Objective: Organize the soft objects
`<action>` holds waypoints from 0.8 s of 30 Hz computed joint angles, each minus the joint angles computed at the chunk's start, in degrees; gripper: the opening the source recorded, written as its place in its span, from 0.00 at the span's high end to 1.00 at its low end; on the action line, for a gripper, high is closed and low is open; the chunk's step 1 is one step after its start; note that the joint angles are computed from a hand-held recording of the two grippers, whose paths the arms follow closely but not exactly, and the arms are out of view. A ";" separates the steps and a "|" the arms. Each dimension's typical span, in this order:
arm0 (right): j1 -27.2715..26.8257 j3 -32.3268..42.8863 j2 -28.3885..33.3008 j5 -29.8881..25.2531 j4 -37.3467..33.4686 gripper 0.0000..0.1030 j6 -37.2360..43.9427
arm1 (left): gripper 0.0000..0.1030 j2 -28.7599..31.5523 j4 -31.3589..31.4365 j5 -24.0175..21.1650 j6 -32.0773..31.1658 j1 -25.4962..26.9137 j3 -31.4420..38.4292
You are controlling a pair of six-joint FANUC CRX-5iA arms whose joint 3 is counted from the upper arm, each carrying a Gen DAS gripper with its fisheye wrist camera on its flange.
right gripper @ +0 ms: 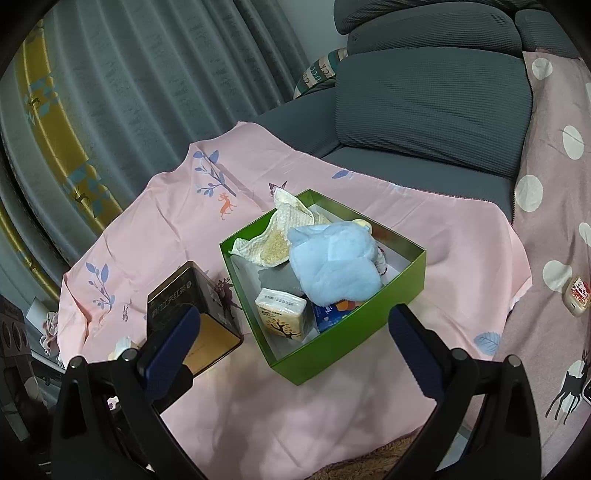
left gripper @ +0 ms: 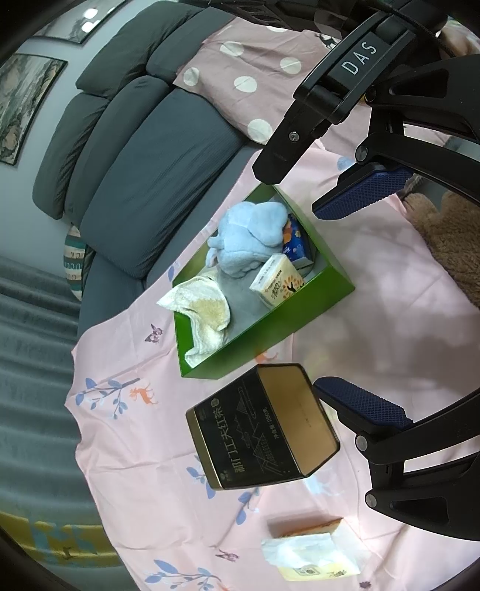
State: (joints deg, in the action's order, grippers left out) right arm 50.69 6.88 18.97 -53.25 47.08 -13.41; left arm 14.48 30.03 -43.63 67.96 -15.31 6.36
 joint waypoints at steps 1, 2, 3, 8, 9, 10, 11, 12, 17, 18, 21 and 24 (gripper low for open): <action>-0.03 0.02 -0.01 0.00 -0.08 0.01 0.10 | 0.15 -0.02 0.02 -0.09 -0.13 0.03 -0.01; -0.04 0.05 -0.02 -0.05 -0.13 0.01 0.17 | 0.15 0.00 0.06 -0.01 -0.10 0.01 -0.02; -0.02 0.01 0.00 0.00 -0.01 0.01 0.08 | 0.15 -0.02 0.04 -0.06 -0.06 0.02 -0.02; -0.02 -0.10 -0.10 -0.34 -0.07 0.01 -0.13 | 0.15 -0.07 -0.01 -0.29 -0.55 0.06 -0.07; 0.04 -0.23 -0.15 -0.38 0.02 0.01 -0.35 | 0.15 0.00 0.03 -0.30 -0.49 0.02 -0.01; 0.07 -0.36 -0.22 -0.40 0.07 0.01 -0.47 | 0.15 -0.01 0.10 -0.30 -0.59 0.00 -0.08; 0.04 -0.36 -0.21 -0.36 0.08 0.01 -0.42 | 0.15 -0.10 0.29 -0.28 -0.77 0.03 -0.24; 0.00 -0.42 -0.24 -0.33 0.10 0.01 -0.44 | 0.15 -0.12 0.37 -0.25 -0.94 0.02 -0.34; 0.08 -0.57 -0.36 -0.51 0.03 0.01 -0.69 | 0.15 -0.03 0.49 -0.49 -1.41 0.09 -0.28; 0.04 -0.64 -0.40 -0.42 0.07 0.01 -0.71 | 0.15 -0.11 0.59 -0.50 -1.57 0.12 -0.40; 0.01 -0.57 -0.34 -0.43 0.05 0.01 -0.57 | 0.15 -0.01 0.42 -0.62 -1.42 0.07 -0.17; 0.05 -0.68 -0.43 -0.52 0.07 0.01 -0.62 | 0.15 -0.03 0.59 -0.68 -1.74 0.08 -0.26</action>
